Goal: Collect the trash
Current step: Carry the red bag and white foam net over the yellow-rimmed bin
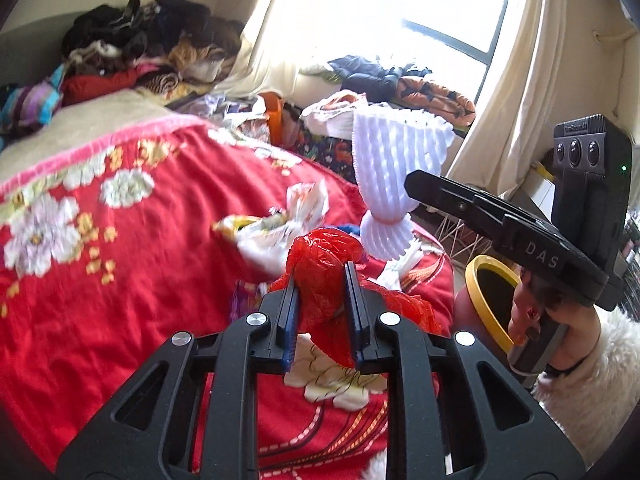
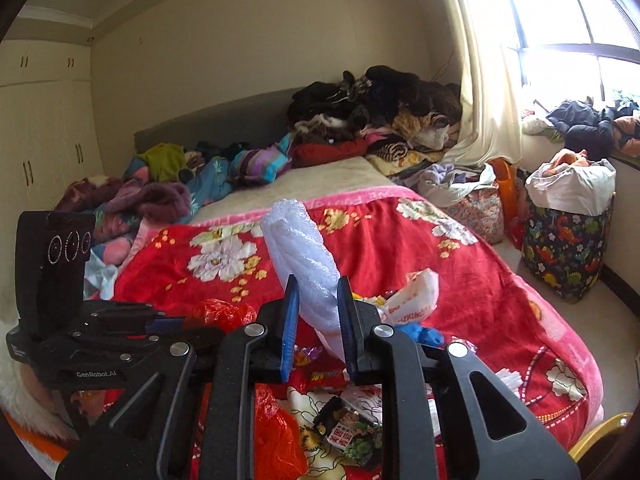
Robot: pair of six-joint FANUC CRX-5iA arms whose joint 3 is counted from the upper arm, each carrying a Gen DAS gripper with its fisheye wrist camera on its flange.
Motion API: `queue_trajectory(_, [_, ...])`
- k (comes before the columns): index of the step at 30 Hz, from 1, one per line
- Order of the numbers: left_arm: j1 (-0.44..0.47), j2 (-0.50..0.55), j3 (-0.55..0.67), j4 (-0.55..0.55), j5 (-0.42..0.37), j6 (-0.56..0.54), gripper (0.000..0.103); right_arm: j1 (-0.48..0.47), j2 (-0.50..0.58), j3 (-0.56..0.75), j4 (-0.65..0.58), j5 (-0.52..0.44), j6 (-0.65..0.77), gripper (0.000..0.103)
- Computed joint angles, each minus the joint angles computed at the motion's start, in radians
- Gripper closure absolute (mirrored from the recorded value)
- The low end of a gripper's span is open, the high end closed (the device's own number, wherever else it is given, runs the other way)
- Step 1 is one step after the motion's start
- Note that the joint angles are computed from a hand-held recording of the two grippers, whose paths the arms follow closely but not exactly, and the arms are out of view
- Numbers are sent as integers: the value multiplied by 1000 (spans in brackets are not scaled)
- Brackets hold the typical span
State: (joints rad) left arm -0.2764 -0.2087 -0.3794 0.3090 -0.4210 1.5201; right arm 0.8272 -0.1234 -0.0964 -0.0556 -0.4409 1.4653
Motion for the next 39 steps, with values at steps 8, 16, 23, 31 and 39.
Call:
queue_trajectory(8, [-39,20,51,-40,13,7,89,-56,-85,-53,-84,75,-52,84])
queue_trajectory(16, [-86,58,92,-53,17,1,89,-79,-155,-172,161,155,-322,84])
queue_trajectory(23, [-131,117,139,-46,23,-38,89,-119,-231,-358,545,221,-715,84])
queue_trajectory(31, [-184,188,203,-32,22,-82,89,-178,-312,-490,827,180,-1009,84])
queue_trajectory(39, [-225,247,249,8,25,-141,89,-194,-372,-551,900,83,-1102,84])
